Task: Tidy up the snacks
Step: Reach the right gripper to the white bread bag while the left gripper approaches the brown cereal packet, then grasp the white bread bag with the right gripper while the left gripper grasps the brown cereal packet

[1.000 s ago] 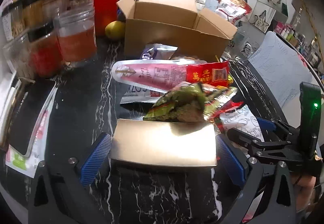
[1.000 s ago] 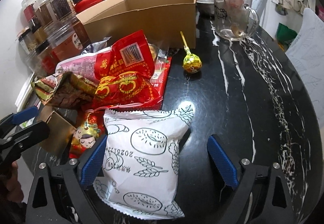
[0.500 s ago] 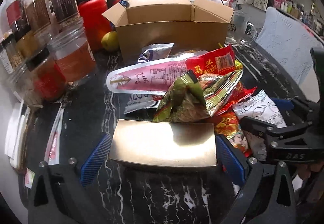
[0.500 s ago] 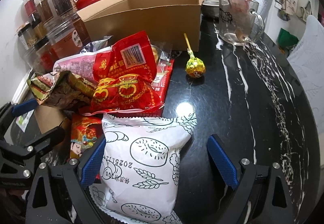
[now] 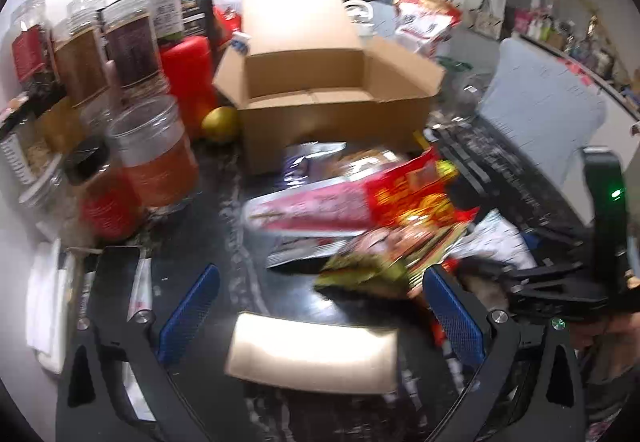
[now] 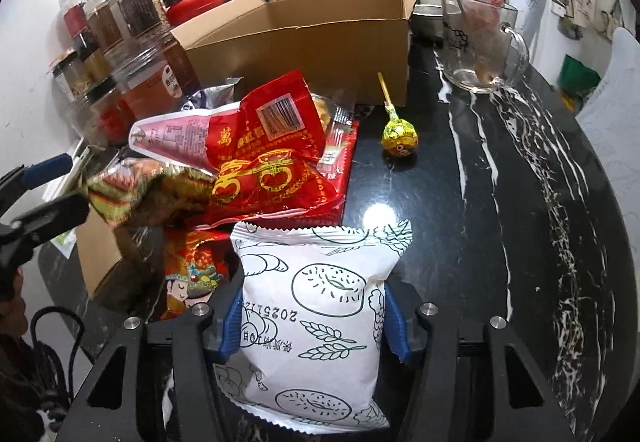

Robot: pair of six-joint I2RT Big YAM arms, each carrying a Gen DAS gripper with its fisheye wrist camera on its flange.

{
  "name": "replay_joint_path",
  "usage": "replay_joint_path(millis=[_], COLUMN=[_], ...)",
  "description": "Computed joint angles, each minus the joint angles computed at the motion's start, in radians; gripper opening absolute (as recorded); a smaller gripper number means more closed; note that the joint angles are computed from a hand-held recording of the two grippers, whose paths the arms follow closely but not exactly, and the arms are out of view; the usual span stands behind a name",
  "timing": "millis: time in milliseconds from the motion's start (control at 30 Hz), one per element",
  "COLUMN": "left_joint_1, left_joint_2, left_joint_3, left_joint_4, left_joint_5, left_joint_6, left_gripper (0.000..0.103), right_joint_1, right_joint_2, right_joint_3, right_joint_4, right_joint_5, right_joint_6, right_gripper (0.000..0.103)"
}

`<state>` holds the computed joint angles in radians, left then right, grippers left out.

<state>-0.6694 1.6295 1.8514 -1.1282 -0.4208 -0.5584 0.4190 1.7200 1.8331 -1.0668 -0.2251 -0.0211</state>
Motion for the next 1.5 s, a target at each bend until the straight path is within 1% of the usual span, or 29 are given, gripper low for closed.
replay_joint_path(millis=[100,233,300,333,367,400,467,567,600,667,733,800,833,867,900,933,967,1000,1033,1100,1133,1200,1333,1500], left_joint_1=[0.007,0.012,0.013,0.016,0.018,0.022,0.031,0.03,0.029,0.033,0.033,0.036,0.039,0.045,0.045,0.044,0.044,0.043,0.042,0.041,0.041,0.044,0.042,0.034], left_joint_2=[0.018,0.061,0.094,0.118,0.134,0.144,0.152,0.175,0.182,0.212,0.237,0.237,0.231,0.22,0.217,0.214,0.212,0.211,0.211,0.203,0.2,0.185,0.164,0.132], left_joint_3=[0.006,0.043,0.08,0.108,0.125,0.133,0.132,0.164,0.171,0.209,0.242,0.239,0.226,0.204,0.197,0.194,0.191,0.189,0.186,0.175,0.172,0.152,0.124,0.097], left_joint_4=[0.046,0.053,0.017,-0.021,-0.044,-0.06,-0.066,-0.107,-0.118,-0.168,-0.205,-0.189,-0.171,-0.145,-0.136,-0.127,-0.121,-0.116,-0.109,-0.095,-0.093,-0.08,-0.069,-0.049], left_joint_5=[0.073,0.129,0.155,0.169,0.178,0.193,0.22,0.189,0.186,0.197,0.178,0.182,0.179,0.191,0.18,0.172,0.176,0.176,0.172,0.171,0.168,0.183,0.183,0.163], left_joint_6=[0.0,-0.033,-0.074,-0.103,-0.121,-0.146,-0.194,-0.24,-0.245,-0.257,-0.252,-0.252,-0.258,-0.269,-0.267,-0.247,-0.243,-0.242,-0.239,-0.242,-0.245,-0.245,-0.245,-0.243], left_gripper=[0.103,0.103,0.103,0.103,0.103,0.103,0.103,0.103,0.103,0.103,0.103,0.1,0.092,0.087,0.083,0.075,0.072,0.071,0.067,0.054,0.052,0.052,0.051,0.051], right_joint_1=[-0.006,-0.012,-0.015,-0.016,-0.018,-0.019,-0.021,-0.021,-0.02,-0.019,-0.018,-0.018,-0.018,-0.018,-0.019,-0.019,-0.019,-0.018,-0.019,-0.018,-0.017,-0.017,-0.017,-0.016], right_joint_2=[-0.001,-0.001,-0.006,-0.006,-0.007,-0.008,-0.007,-0.005,-0.005,-0.005,-0.004,-0.003,-0.003,-0.003,-0.003,-0.003,-0.003,-0.003,-0.002,-0.002,-0.001,-0.002,-0.003,-0.01], right_joint_3=[0.001,0.004,-0.001,-0.001,-0.004,-0.004,-0.003,-0.003,-0.003,-0.003,-0.002,-0.003,-0.003,-0.004,-0.004,-0.004,-0.005,-0.005,-0.004,-0.005,-0.006,-0.008,-0.008,-0.01], right_joint_4=[-0.002,-0.004,-0.002,-0.001,0.0,0.001,0.001,0.0,0.0,0.002,0.003,0.004,0.005,0.006,0.006,0.007,0.007,0.009,0.009,0.014,0.017,0.02,0.021,0.029], right_joint_5=[-0.018,-0.017,-0.018,-0.018,-0.017,-0.015,-0.016,-0.014,-0.014,-0.015,-0.015,-0.015,-0.015,-0.015,-0.015,-0.015,-0.015,-0.014,-0.014,-0.014,-0.014,-0.014,-0.017,-0.017], right_joint_6=[0.005,0.007,0.011,0.013,0.015,0.017,0.018,0.016,0.016,0.014,0.016,0.018,0.019,0.02,0.019,0.018,0.017,0.016,0.016,0.015,0.015,0.015,0.013,0.017], right_gripper=[0.056,0.056,0.056,0.056,0.056,0.056,0.056,0.056,0.056,0.056,0.056,0.056,0.056,0.056,0.056,0.056,0.056,0.056,0.056,0.056,0.056,0.056,0.056,0.056])
